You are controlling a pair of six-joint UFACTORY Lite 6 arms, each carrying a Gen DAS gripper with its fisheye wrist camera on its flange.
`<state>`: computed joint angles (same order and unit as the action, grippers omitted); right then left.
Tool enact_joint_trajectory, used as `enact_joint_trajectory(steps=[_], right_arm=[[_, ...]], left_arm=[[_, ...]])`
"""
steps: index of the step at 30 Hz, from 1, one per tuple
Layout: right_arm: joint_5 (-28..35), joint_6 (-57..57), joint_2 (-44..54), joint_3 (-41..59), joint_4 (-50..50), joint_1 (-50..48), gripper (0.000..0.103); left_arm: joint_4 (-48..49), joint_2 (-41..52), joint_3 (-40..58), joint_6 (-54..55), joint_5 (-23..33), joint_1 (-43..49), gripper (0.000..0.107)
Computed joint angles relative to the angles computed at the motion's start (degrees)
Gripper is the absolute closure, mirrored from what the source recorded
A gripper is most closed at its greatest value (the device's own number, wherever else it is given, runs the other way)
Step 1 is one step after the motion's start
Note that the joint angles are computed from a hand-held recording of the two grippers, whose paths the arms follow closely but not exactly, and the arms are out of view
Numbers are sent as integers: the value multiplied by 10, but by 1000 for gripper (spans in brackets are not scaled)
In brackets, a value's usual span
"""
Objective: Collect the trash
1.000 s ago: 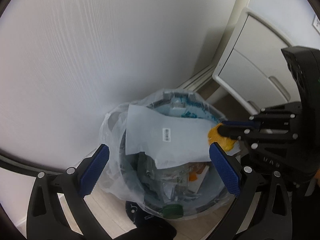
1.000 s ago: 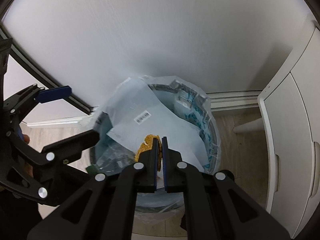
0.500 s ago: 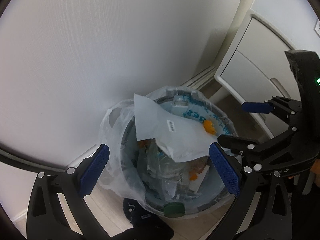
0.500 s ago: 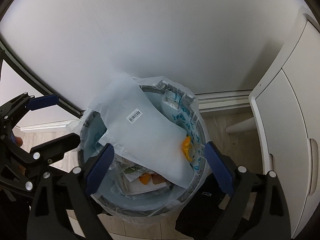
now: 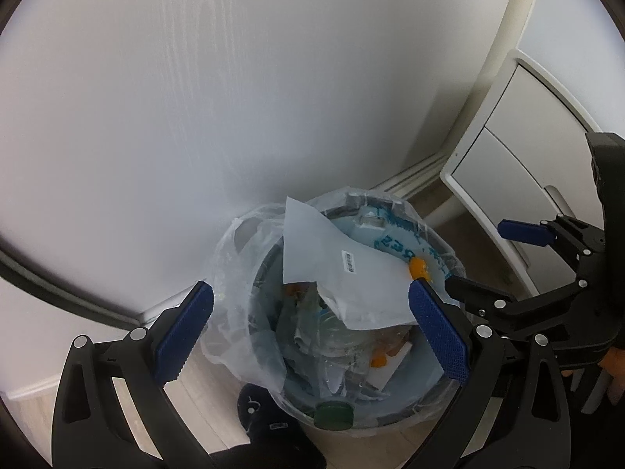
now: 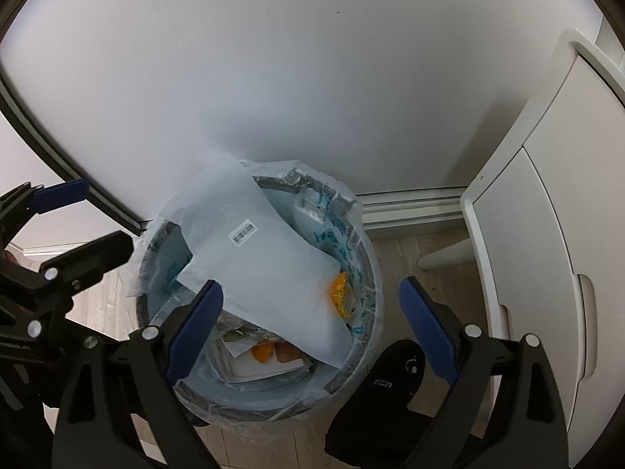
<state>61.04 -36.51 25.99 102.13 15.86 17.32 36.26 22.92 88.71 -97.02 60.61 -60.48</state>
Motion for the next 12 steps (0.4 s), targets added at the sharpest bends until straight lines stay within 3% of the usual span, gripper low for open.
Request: enact_joint_trajectory(steps=[9,12], right_arm=[[-1,2,-3,-3,-2,-2,14],[-5,6,-6,-7,-5,-3,7]], left_arm=[[-8,11,21,25,-18,-4,10],[-17,22,38,37,1,-7,10]])
